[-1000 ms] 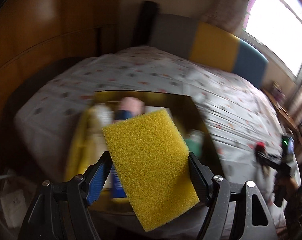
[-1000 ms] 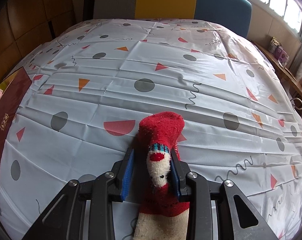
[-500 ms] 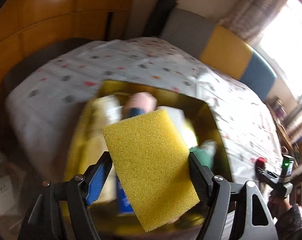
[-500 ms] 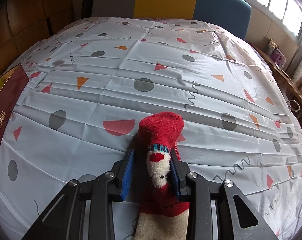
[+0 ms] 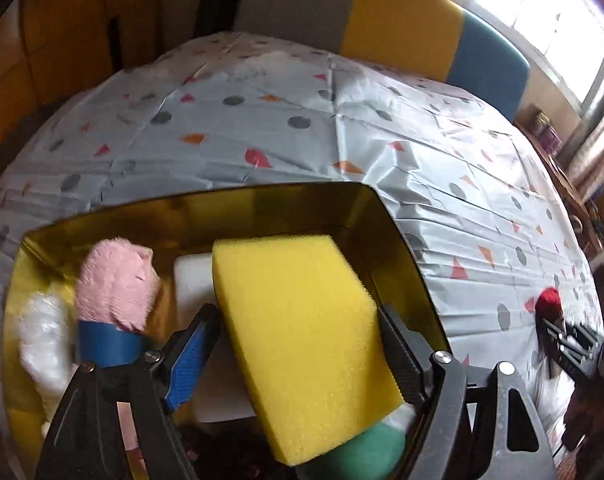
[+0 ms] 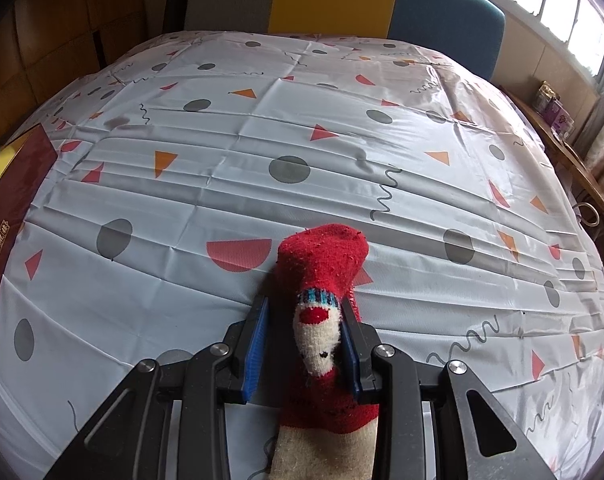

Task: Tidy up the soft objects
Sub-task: 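Carry the yellow sponge into the gold tray and open the left gripper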

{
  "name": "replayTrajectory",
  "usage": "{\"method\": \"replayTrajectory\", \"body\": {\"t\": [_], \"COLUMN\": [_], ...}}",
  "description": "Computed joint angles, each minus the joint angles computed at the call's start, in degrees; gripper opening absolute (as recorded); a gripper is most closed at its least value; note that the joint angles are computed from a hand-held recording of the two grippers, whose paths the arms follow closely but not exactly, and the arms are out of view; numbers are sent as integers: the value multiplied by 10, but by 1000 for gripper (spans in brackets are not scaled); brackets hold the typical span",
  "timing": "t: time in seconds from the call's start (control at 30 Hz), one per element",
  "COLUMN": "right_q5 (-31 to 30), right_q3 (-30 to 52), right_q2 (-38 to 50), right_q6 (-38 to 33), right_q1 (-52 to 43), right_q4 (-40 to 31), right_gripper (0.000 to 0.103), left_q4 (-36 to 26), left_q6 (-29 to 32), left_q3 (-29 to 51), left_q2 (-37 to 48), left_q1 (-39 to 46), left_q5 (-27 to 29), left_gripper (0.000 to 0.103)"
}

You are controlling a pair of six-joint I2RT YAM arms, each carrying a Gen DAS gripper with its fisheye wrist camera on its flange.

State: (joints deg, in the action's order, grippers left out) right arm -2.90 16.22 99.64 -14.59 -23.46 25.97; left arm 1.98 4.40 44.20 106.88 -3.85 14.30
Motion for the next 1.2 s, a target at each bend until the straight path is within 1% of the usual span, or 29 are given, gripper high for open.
{"method": "replayTrajectory", "body": {"t": [0.1, 0.17, 0.23, 0.33, 0.43, 0.53, 0.63, 0.8, 0.93, 1.03, 1.13, 1.2], "right_q5": [-3, -4, -5, 0, 2, 4, 7, 16, 42, 73, 100, 111], "right_q3": [2, 3, 4, 3, 1, -2, -7, -11, -10, -6, -5, -5], "right_q2": [3, 5, 6, 6, 7, 9, 9, 11, 9, 2, -7, -19], "right_q6": [-1, -2, -3, -3, -3, -4, -3, 5, 24, 50, 89, 110], "right_q1": [-1, -1, -2, 1, 2, 3, 4, 9, 26, 47, 67, 81], "right_q4": [1, 2, 2, 5, 10, 17, 28, 39, 34, 15, -5, -23], "right_gripper": [34, 34, 34, 34, 34, 34, 33, 33, 33, 32, 29, 22], "left_q4": [12, 15, 27, 26, 20, 12, 7, -39, -82, -110, -129, -140], "left_q6": [-7, -7, -11, -18, -23, -23, -13, 21, 60, 83, 104, 115], "left_q3": [-13, -28, -49, -81, -125, -176, -220, -283, -306, -310, -310, -310], "left_q2": [-8, -30, -58, -107, -164, -232, -293, -425, -505, -533, -545, -551], "left_q1": [5, 17, 21, 34, 47, 58, 82, 132, 181, 221, 263, 281], "left_q5": [3, 12, 0, 0, -12, -36, -25, -24, -8, 13, 39, 51], "left_gripper": [82, 83, 83, 84, 84, 84, 84, 84, 84, 84, 84, 84]}}
